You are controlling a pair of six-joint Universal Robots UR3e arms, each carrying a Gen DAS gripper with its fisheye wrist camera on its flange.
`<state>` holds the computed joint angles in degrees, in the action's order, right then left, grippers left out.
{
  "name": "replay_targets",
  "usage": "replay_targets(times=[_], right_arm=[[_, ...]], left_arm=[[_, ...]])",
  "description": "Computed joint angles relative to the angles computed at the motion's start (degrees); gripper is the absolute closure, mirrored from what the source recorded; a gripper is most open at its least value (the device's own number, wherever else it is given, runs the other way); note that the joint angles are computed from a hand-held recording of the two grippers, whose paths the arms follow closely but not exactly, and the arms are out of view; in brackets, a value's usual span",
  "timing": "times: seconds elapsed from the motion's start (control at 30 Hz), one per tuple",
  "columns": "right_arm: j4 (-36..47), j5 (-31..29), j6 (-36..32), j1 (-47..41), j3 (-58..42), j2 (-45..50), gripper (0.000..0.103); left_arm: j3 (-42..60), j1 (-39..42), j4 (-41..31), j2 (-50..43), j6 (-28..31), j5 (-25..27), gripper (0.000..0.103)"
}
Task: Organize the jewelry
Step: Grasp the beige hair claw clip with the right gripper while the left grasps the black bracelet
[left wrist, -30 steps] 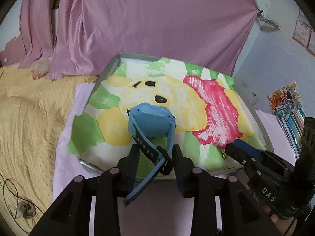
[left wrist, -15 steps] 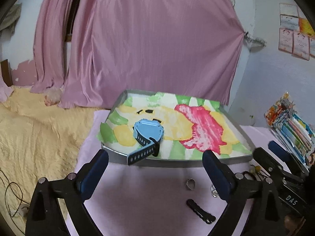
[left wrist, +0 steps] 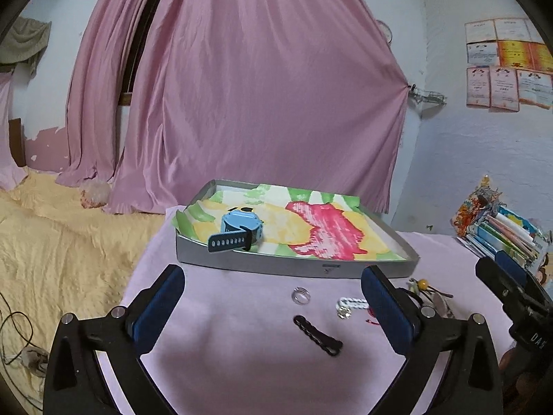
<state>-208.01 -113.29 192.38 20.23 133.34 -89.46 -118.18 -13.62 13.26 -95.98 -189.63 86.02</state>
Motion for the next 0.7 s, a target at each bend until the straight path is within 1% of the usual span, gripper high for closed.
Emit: replay_targets(times=[0.13, 0.27, 0.33, 0.47, 0.6, 0.7], right_arm=[[-5.1, -4.8, -1.7, 3.1, 4.5, -0.4, 0.01], [-8.2, -8.0, -2.2, 5.2, 7.9, 0.1, 0.01], [-7.2, -7.8, -1.7, 4.8, 9.1, -0.8, 0.01], [-6.2, -6.1, -0.5, 3.4, 11.6, -2.2, 0.01], [-5.0, -3.9, 0.1, 1.5, 12.9, -3.0, 0.01], [-4.0, -2.1, 0.3, 0.1, 13.6, -3.5, 0.01]], left_arm=[[-3.2, -1.7, 3.9, -0.1, -0.3, 1.7, 0.0], [-4.5, -2.6, 4.2, -0.4, -0.2, 2.3, 0.0], [-4.8, -3.1, 3.8, -0.7, -0.1, 2.9, 0.0], [-5.4, -2.6, 2.3, -0.8, -0.4, 1.0, 0.0], [-5.2, -2.4, 0.5, -1.2, -0.9, 0.5, 0.0], [-4.0, -3.2, -1.7, -1.9, -0.5, 1.6, 0.0]])
